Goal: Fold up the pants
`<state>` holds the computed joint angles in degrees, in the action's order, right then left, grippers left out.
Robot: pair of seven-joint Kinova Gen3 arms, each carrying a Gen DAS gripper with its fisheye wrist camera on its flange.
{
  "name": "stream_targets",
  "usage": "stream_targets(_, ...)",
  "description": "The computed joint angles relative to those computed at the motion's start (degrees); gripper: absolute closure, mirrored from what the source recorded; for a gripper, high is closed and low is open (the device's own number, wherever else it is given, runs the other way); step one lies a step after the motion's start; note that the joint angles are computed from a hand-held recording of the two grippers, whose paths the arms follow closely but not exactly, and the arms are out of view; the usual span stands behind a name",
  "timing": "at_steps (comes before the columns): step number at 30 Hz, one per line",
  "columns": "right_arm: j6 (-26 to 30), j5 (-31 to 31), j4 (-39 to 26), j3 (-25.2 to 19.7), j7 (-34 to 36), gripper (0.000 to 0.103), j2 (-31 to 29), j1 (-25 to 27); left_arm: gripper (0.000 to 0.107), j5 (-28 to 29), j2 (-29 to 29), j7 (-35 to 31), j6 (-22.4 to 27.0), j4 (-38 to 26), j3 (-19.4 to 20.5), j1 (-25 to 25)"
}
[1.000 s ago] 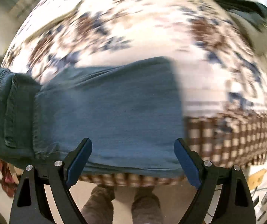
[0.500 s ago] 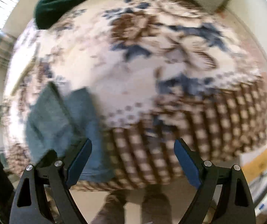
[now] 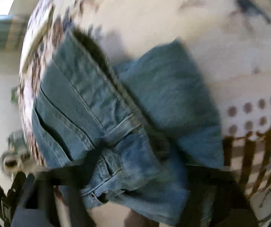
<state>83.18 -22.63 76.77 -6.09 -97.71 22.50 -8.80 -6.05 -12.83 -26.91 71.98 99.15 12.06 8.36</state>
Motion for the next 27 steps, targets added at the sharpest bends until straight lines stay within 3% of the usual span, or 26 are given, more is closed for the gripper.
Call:
stream_targets(3,-3.10,0.96,2.52,-0.41,-1.21,0.067,-6.23,0.54,0.006,-1.65,-1.06,-0.12,1.04,1.01,-0.60,-1.04)
stream_targets(7,-3.66,7.13,4.23,-1.52,-4.39,0.070,-14.83,4.04,0.006,-1.52,-1.65,-0.28,-0.57,1.71,-1.34,-2.24)
stream_targets(11,-1.94,12.55,6.20,2.33,-5.69,0.073,-18.47,5.99,0.006,1.16,-0.45,-2.10,-4.13,1.89,-2.55,-2.48)
stream_targets(14,-0.29,11.47,8.04,4.98,-2.47,0.073,-17.70,9.51,0.006,3.88,1.73,-3.94,-7.52,2.26,-3.23,-2.05)
stream_targets(16,2.77,6.91,7.36,4.47,-0.55,0.065,-14.41,13.80,0.006,6.15,4.14,-6.36,-10.05,2.28,-3.86,-1.39)
stream_targets(18,4.62,4.98,5.86,5.57,2.65,0.046,-11.97,14.19,0.006,9.14,6.78,-9.99,-12.56,2.08,-4.91,-0.81)
stream_targets(19,4.15,5.00,5.44,6.33,3.52,0.044,-12.06,13.77,0.006,10.16,8.35,-11.60,-13.05,1.51,-5.22,-0.64)
stream_targets(23,1.54,1.67,2.89,7.97,7.46,0.016,-9.86,14.71,0.006,14.35,12.65,-17.96,-13.90,-0.45,-6.86,-1.31)
stream_targets(25,1.70,-1.63,1.69,7.31,7.93,0.016,-5.81,16.02,0.006,17.71,14.71,-21.35,-15.22,-0.53,-7.88,-2.21)
stream_targets(27,2.91,-5.90,0.53,2.84,5.94,0.016,-0.59,20.58,0.006,21.05,17.22,-24.78,-16.30,-0.61,-7.97,-3.82)
